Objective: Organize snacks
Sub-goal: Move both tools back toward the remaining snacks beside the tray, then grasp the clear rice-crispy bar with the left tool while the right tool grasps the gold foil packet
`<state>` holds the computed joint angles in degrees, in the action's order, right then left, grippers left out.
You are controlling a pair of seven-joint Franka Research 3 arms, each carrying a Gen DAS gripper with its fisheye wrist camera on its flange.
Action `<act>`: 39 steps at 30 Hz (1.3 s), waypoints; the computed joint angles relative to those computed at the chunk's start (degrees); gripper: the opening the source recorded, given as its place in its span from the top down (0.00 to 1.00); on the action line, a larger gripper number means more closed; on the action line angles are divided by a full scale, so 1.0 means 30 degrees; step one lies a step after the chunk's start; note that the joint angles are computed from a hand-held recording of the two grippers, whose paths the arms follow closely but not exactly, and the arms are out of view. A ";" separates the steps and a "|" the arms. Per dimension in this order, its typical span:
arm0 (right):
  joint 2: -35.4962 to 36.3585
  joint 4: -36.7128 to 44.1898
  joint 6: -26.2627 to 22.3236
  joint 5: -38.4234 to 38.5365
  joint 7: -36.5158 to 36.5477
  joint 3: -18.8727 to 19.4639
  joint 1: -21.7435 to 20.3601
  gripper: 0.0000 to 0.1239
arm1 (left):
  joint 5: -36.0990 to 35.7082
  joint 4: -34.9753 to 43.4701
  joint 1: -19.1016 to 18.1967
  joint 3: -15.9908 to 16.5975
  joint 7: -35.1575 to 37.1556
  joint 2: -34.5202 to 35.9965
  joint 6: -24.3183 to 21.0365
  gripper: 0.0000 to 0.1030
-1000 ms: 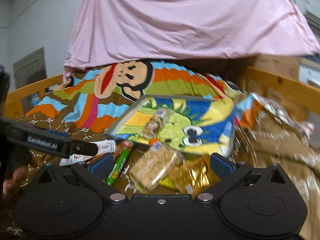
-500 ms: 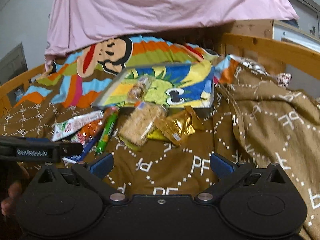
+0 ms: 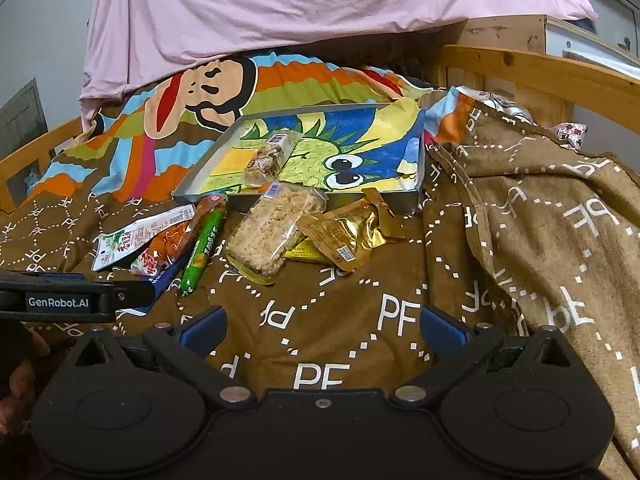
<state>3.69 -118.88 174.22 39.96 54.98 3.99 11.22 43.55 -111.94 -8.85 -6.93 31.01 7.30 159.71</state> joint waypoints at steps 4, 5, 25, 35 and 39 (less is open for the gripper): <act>0.0034 0.0061 0.0041 0.0293 -0.0364 0.0063 -0.0018 0.17 | -0.0101 0.0078 -0.0042 -0.0044 0.0091 0.0044 -0.0213 0.01; 0.0054 0.0080 0.0048 0.0288 -0.0422 0.0068 -0.0011 0.17 | -0.0126 0.0095 -0.0056 -0.0052 0.0118 0.0052 -0.0279 0.01; 0.2362 0.1844 0.2289 -0.1631 0.0773 0.0062 -0.0200 0.17 | -0.1353 0.2728 0.0011 0.0173 0.2399 0.2247 0.0596 0.01; 0.5497 0.3940 0.4397 -0.8044 0.3576 -0.4248 0.3193 0.18 | -0.9631 0.7203 0.2608 -0.3194 1.3882 0.5916 0.0701 0.01; 0.6813 0.4992 0.4954 -0.8489 0.3313 -0.5241 0.4092 0.18 | -1.1786 0.9656 0.2765 -0.3894 1.6987 0.7596 -0.1042 0.01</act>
